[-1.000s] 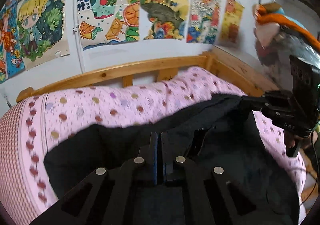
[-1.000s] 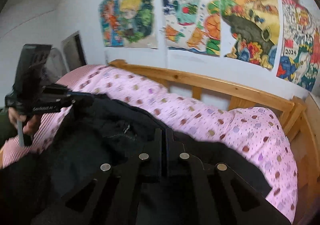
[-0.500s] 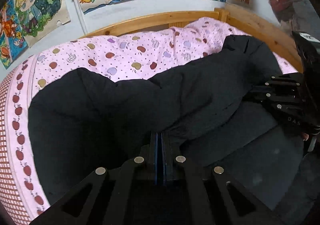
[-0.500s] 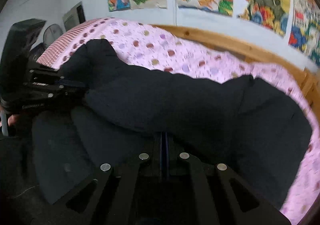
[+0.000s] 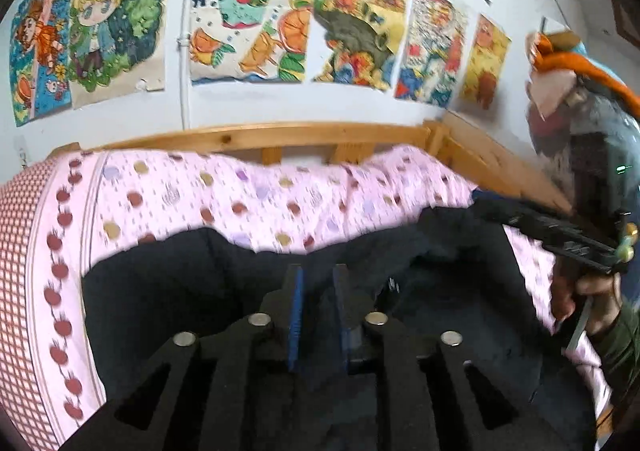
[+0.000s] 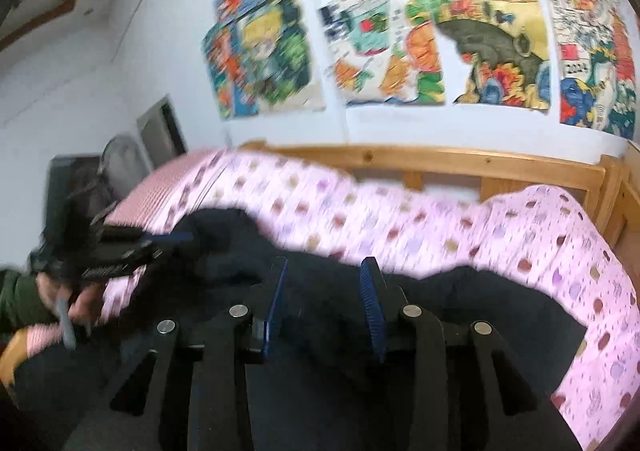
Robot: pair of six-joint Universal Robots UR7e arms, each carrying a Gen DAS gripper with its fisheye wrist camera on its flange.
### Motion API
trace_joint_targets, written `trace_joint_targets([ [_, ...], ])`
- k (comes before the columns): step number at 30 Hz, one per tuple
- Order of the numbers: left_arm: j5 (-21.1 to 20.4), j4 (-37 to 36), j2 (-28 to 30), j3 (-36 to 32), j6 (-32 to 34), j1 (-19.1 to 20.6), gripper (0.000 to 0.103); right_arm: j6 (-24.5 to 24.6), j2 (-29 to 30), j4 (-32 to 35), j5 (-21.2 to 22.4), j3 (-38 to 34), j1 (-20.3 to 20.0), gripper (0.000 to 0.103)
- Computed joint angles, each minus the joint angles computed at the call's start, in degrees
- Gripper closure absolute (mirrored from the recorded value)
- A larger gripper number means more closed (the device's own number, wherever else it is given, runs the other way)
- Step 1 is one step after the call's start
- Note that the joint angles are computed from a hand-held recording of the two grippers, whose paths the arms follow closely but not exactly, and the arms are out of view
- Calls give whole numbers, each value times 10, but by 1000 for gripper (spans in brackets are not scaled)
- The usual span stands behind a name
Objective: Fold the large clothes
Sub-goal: 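Lift the hem with both tools and fold it toward the collar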
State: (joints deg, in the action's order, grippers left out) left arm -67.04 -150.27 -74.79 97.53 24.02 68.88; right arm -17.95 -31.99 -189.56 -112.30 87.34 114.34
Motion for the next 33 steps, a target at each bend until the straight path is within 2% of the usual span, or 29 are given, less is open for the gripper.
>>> trace_joint_targets([
  [2,-4,4,26,-28,-18,0,85,41,16,37,10,-36,-14,70],
  [3,-9,9,37,-43,-24,2,85,61,21,74,31,-53,-26,72],
  [4,-19,20,53,-61,-30,6,85,66,28,102,36,-67,-32,75],
  [5,-26,38,69,-81,-35,9,85,61,35,124,31,-78,-33,85],
  [6,-45,61,85,-100,-39,16,85,51,40,149,25,-82,-34,90],
  [8,-87,99,94,-105,-31,26,85,39,44,188,7,-84,-32,91],
  [10,-109,134,91,-93,6,34,85,15,37,207,-22,-65,-30,93],
  [14,-75,157,81,-53,112,39,88,-3,13,245,-42,-36,-37,96],
  [19,-14,166,92,-46,137,47,91,-18,28,299,-55,-53,-54,97],
  [23,51,131,138,-56,124,46,92,-35,74,290,-93,-93,-57,99],
  [27,84,86,156,-46,126,43,93,-30,98,250,-82,-105,-72,101],
  [30,71,48,138,-23,143,38,93,-54,98,197,-87,-88,-66,101],
  [33,45,35,109,-6,115,31,92,-59,75,139,-85,-51,-51,101],
])
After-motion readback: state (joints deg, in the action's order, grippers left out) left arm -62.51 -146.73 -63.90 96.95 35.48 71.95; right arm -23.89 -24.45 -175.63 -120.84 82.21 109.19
